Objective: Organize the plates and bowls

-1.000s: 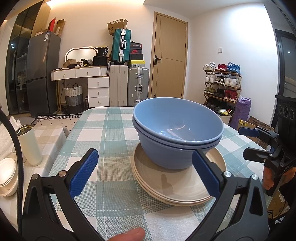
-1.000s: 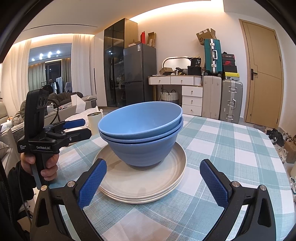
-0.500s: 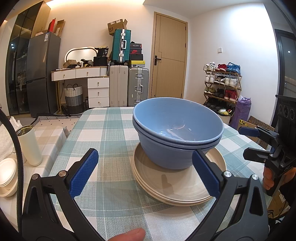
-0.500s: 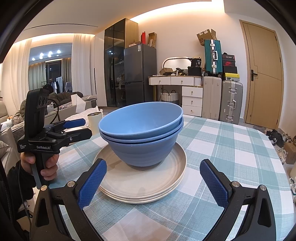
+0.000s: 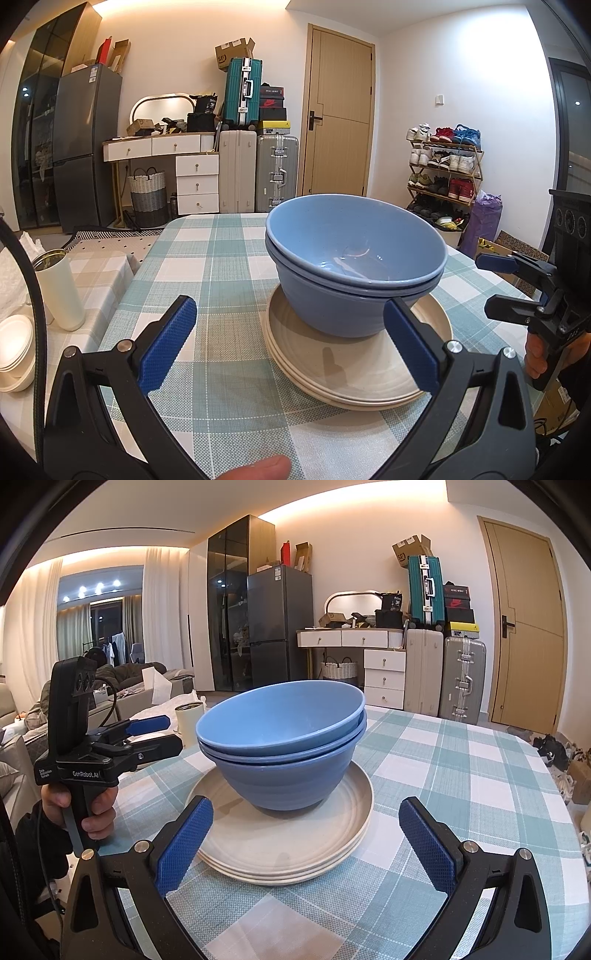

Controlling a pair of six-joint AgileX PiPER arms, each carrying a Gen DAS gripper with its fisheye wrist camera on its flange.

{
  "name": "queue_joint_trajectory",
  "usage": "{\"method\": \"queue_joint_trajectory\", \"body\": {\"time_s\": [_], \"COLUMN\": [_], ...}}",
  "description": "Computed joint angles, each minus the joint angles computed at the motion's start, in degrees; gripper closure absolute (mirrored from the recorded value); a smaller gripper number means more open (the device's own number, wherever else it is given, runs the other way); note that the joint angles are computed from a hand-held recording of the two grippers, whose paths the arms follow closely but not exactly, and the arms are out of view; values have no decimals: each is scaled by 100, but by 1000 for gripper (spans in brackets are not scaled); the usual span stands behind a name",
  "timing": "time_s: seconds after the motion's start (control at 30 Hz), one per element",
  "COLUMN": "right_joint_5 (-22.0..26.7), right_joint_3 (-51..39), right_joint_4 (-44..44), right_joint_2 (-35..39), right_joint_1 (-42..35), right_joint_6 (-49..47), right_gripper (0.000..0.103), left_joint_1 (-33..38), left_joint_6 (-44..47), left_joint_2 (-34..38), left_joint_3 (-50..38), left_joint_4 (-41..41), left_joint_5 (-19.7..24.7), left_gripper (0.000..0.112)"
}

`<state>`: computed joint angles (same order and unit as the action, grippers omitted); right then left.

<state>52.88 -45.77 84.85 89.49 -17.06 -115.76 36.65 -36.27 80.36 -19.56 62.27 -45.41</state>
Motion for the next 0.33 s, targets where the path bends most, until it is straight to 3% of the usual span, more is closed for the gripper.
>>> {"method": "queue_joint_trajectory", "body": {"time_s": [0.33], "right_joint_5": [-1], "right_joint_3": [0], "right_joint_4": [3], "right_joint_2": [6], "right_joint_1": [0], "right_joint_6": [-14], "right_gripper": [1], "left_joint_1": [38], "left_joint_6": [-31], "left_joint_2": [14], "left_joint_3": [-11], "left_joint_4": [50], "left_joint_5": [-14], "left_gripper": [12]}}
